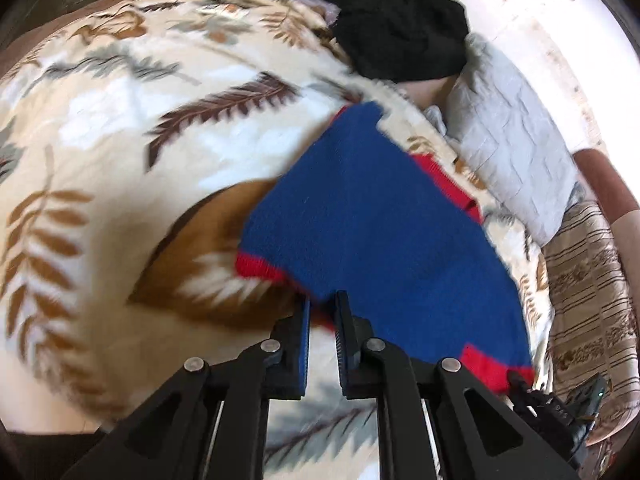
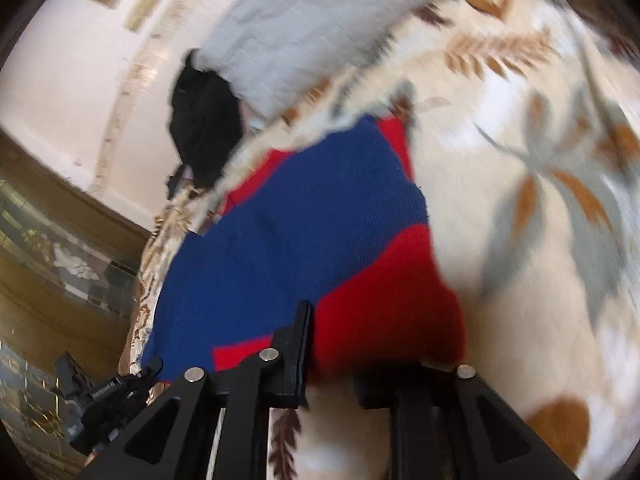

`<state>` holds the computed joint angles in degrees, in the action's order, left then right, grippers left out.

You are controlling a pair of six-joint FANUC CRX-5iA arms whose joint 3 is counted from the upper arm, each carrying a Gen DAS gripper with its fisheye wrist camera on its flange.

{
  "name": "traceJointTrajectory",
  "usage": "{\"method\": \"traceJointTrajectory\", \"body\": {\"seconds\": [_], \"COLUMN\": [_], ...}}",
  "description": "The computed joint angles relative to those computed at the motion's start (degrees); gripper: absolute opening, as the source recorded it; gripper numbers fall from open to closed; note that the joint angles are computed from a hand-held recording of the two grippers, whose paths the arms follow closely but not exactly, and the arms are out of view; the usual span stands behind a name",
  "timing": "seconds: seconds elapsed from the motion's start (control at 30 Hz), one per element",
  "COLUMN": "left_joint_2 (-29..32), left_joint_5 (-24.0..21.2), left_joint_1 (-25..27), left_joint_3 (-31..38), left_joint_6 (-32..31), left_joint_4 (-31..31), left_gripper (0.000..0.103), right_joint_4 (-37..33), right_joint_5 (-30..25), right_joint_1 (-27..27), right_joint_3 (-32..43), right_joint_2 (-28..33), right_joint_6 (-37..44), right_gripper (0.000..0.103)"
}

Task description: Fold small clothes

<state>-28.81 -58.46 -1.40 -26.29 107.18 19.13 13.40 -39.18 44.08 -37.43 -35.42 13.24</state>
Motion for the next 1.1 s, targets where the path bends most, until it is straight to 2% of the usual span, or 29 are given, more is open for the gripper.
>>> {"method": "traceJointTrajectory", "body": {"seconds": [0.07, 0.13, 0.2, 0.23, 0.27, 0.33, 0.47, 0.57, 0.73, 0.83, 0.9, 0.97, 1.03, 1.1], "left_joint_2": [-2.8, -3.6, -1.5, -0.5, 0.9, 3.9, 9.6, 12.9, 14.3, 14.8, 14.5, 13.5, 12.3, 11.8], "left_joint_5": [-0.6, -0.8, 0.0, 0.4, 1.0, 1.8, -0.1, -2.6, -3.9, -4.2, -3.5, -2.7, -2.1, -2.4], "left_joint_1": [0.9, -0.6, -3.9, -5.1, -6.7, -9.2, -7.6, -8.3, -10.5, -11.7, -11.0, -10.1, -8.9, -9.3], "left_joint_3": [-0.4, 2.1, 6.5, 8.0, 9.8, 12.6, 14.0, 15.5, 16.5, 17.3, 16.9, 16.1, 15.0, 15.2], "left_joint_6": [-0.3, 2.3, 4.3, 5.1, 6.7, 7.9, 2.5, 4.0, 3.5, 2.7, 1.9, 1.4, 0.5, 1.3], "left_joint_4": [0.0, -5.0, -11.3, -13.4, -16.4, -20.7, -16.6, -17.9, -22.2, -24.2, -23.1, -21.7, -20.1, -21.5], "left_gripper": [0.011, 0.015, 0.032, 0.044, 0.052, 0.058, 0.058, 0.058, 0.058, 0.061, 0.061, 0.061, 0.061, 0.061], "right_joint_4": [-5.2, -6.2, -8.1, -8.2, -8.2, -10.0, -8.3, -13.3, -21.2, -20.3, -17.3, -18.0, -20.5, -24.9], "right_joint_5": [-4.0, -7.9, -10.5, -10.9, -10.7, -9.3, -8.9, -9.4, -12.4, -12.3, -12.2, -12.1, -10.5, -11.2], "right_joint_1": [0.1, 1.7, 2.5, 2.7, 2.5, 0.6, -2.9, -7.7, -14.6, -15.6, -15.7, -15.8, -15.1, -13.9], "right_joint_3": [2.1, 3.3, 5.3, 6.1, 7.1, 9.9, 15.1, 20.0, 29.4, 32.6, 34.3, 36.1, 38.2, 41.8], "right_joint_2": [-1.6, -3.3, -3.8, -3.6, -3.0, 0.0, 9.4, 16.2, 27.6, 31.9, 34.4, 35.5, 36.2, 37.8], "right_joint_6": [3.2, 4.4, 8.2, 9.4, 10.9, 14.9, 20.7, 26.9, 36.2, 38.0, 36.1, 36.4, 41.5, 48.3], "right_gripper": [0.021, 0.021, 0.021, 0.021, 0.021, 0.021, 0.021, 0.021, 0.020, 0.020, 0.020, 0.021, 0.021, 0.021]}}
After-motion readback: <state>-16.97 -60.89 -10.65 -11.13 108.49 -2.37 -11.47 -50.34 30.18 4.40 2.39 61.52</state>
